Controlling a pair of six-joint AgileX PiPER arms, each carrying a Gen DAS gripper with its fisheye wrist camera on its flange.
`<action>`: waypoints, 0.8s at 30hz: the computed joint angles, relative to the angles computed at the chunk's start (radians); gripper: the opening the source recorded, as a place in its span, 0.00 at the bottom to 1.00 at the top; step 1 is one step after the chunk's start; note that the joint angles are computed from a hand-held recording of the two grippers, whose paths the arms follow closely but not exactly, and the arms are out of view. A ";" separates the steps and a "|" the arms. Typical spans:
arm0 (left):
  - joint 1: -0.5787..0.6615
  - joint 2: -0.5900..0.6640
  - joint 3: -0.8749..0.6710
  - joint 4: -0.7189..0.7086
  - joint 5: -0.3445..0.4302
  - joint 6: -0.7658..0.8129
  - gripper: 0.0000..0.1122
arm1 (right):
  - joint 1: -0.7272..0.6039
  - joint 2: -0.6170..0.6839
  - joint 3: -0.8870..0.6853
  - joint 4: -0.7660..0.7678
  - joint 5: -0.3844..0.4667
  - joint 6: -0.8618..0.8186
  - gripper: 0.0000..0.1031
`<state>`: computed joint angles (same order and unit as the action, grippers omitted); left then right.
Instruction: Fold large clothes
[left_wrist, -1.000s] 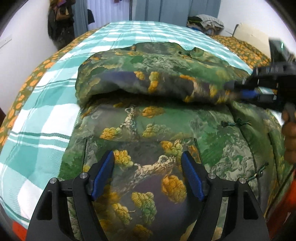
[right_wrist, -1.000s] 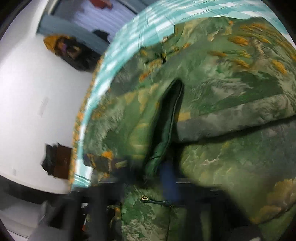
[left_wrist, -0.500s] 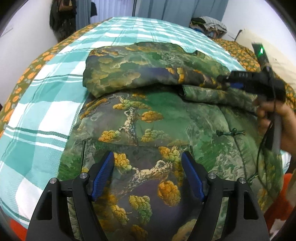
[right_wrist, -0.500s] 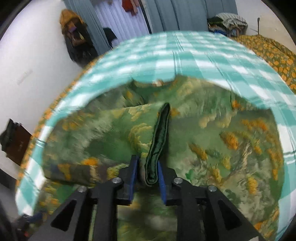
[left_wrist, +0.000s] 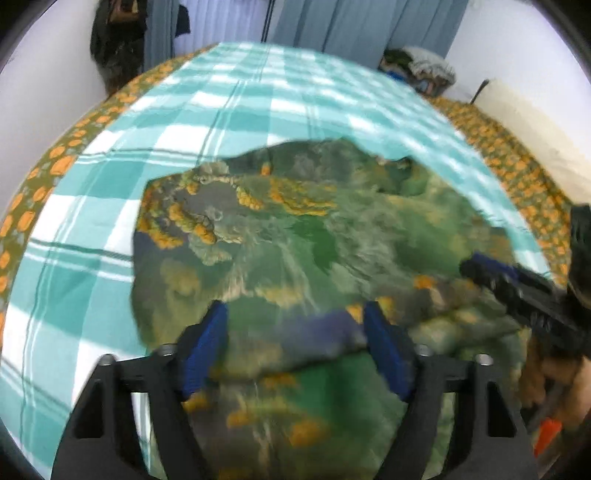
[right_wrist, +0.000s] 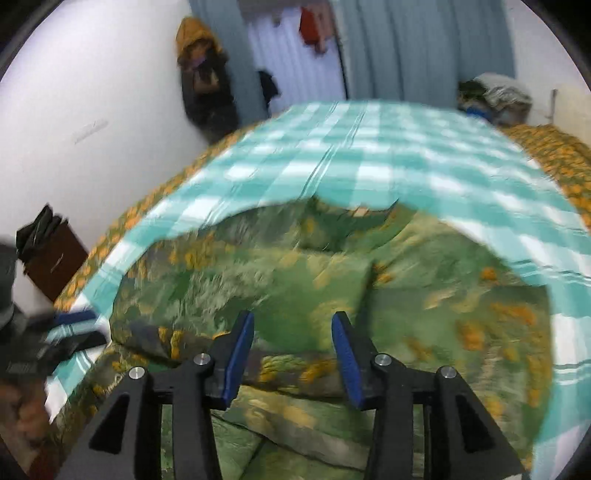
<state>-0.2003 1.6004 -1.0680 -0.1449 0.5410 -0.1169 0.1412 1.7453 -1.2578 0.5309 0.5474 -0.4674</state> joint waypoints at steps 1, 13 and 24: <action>0.008 0.033 -0.006 -0.015 0.004 0.015 0.60 | 0.000 0.050 -0.025 -0.018 0.021 0.044 0.37; 0.053 0.140 -0.069 -0.109 0.099 0.131 0.58 | -0.042 0.136 -0.001 0.039 0.039 0.023 0.22; 0.080 0.340 -0.352 -0.131 0.184 0.099 0.71 | -0.062 0.132 0.038 0.163 0.010 -0.076 0.22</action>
<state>-0.1203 1.9399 -1.4202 -0.2759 0.7248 -0.0179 0.0792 1.8777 -1.2200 0.6936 0.5574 -0.5439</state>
